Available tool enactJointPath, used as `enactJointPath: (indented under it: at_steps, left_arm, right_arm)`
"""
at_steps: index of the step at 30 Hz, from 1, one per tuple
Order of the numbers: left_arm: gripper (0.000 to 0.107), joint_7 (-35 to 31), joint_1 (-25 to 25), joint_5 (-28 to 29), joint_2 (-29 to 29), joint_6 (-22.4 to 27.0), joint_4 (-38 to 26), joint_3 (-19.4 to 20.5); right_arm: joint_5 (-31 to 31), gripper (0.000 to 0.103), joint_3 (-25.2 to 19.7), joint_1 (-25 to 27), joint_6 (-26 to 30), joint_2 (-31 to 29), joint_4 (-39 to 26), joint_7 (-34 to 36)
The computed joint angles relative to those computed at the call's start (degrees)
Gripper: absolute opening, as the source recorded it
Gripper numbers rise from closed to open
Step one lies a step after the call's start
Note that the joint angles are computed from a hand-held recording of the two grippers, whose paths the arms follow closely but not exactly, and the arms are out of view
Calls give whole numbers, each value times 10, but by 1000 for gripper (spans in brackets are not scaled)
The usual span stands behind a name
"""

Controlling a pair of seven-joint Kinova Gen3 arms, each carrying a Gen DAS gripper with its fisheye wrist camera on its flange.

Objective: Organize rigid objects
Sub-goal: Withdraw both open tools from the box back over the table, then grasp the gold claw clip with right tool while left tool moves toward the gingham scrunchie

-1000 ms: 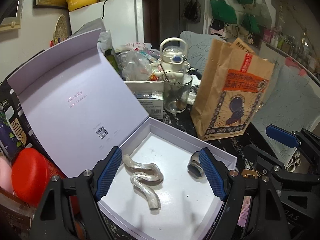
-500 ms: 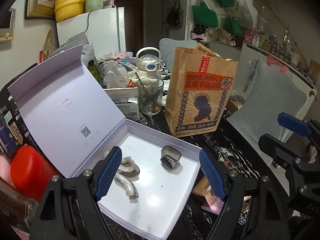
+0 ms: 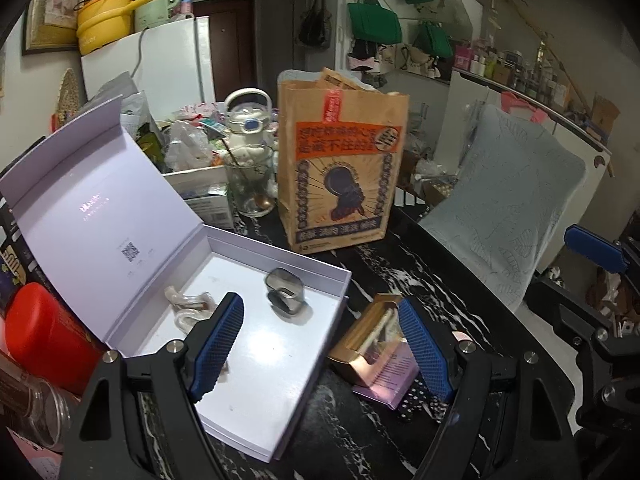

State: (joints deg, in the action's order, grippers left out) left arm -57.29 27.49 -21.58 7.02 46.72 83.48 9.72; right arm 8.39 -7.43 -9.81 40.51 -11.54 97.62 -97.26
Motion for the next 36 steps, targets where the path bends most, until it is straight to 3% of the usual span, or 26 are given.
enactJointPath:
  at_steps: [7, 22, 36]
  left_arm:
    - [80, -42, -1, 50, 9, -6, 1, 10]
    - [80, -61, 9, 78, 0, -30, 54, 15]
    - [80, -42, 5, 95, 5, -51, 96, 13]
  right_arm:
    - [-12, 80, 15, 17, 7, -30, 35, 0]
    - [-98, 83, 68, 27, -6, -70, 125, 37]
    - [-177, 83, 107, 11, -32, -42, 170, 111]
